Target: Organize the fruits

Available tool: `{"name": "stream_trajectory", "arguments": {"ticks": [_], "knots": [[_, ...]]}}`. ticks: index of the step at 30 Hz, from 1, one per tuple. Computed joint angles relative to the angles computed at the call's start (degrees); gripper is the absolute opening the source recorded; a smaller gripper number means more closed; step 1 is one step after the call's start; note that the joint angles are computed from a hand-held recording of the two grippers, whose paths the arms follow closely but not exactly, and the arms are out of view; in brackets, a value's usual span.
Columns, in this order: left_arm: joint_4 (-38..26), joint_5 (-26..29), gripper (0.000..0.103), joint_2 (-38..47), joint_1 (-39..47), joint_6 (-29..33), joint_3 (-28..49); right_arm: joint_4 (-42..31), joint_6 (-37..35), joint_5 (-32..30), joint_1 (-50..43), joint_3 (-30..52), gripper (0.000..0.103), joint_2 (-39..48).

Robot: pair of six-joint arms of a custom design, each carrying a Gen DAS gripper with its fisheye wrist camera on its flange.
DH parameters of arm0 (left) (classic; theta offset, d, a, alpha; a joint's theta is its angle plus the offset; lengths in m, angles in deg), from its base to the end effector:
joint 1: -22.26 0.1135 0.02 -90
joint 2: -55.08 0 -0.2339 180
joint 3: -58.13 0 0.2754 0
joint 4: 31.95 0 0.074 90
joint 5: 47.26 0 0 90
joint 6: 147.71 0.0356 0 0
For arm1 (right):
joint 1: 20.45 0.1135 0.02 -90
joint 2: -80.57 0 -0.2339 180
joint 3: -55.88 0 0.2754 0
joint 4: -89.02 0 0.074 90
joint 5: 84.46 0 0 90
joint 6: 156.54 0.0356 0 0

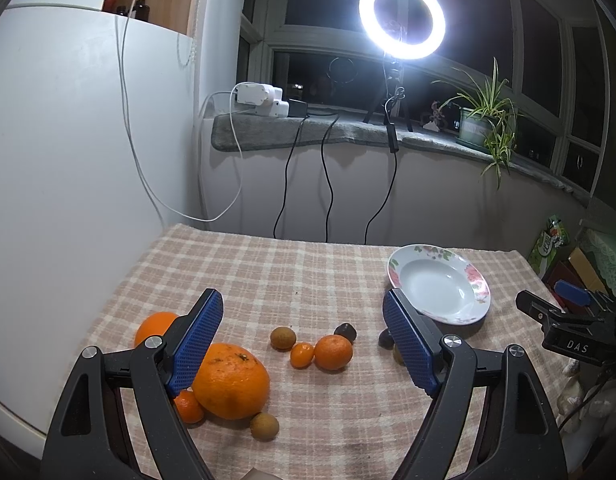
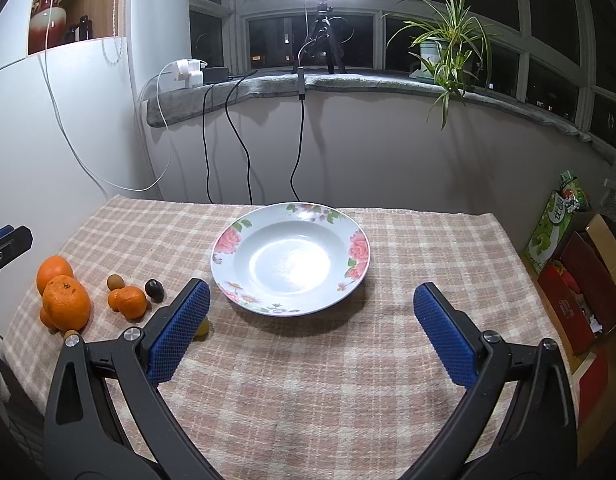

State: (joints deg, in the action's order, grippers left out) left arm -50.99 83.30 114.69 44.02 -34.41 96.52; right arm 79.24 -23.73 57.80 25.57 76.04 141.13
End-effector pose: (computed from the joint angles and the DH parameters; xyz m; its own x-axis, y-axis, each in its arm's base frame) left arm 0.2273 0.0658 0.1503 -0.4804 0.1318 -0.8671 0.4020 0.9118 -0.0841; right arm 0.1425 0.1072 0.0651 -0.4516 0.1310 -0.8825 0.2973 0.9547 -0.0104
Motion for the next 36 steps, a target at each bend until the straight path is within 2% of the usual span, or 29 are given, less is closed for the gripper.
{"name": "stream_trajectory", "arguments": {"ticks": [24,31,36], "knots": [[0.8,1.5,0.082,3.8,2.5,1.2,1.3,4.9,-2.6,-3.7,-0.9,1.8,0.103,5.7],[-0.9,3.9,0.082,7.5,6.0,4.4,2.7,11.3,-6.4,-8.4,-2.2,3.1,0.103,10.6],[-3.4,4.4,0.082,13.7,9.0,7.8,5.5,17.6,-10.2,-14.5,-3.6,4.8,0.103,15.9]]}}
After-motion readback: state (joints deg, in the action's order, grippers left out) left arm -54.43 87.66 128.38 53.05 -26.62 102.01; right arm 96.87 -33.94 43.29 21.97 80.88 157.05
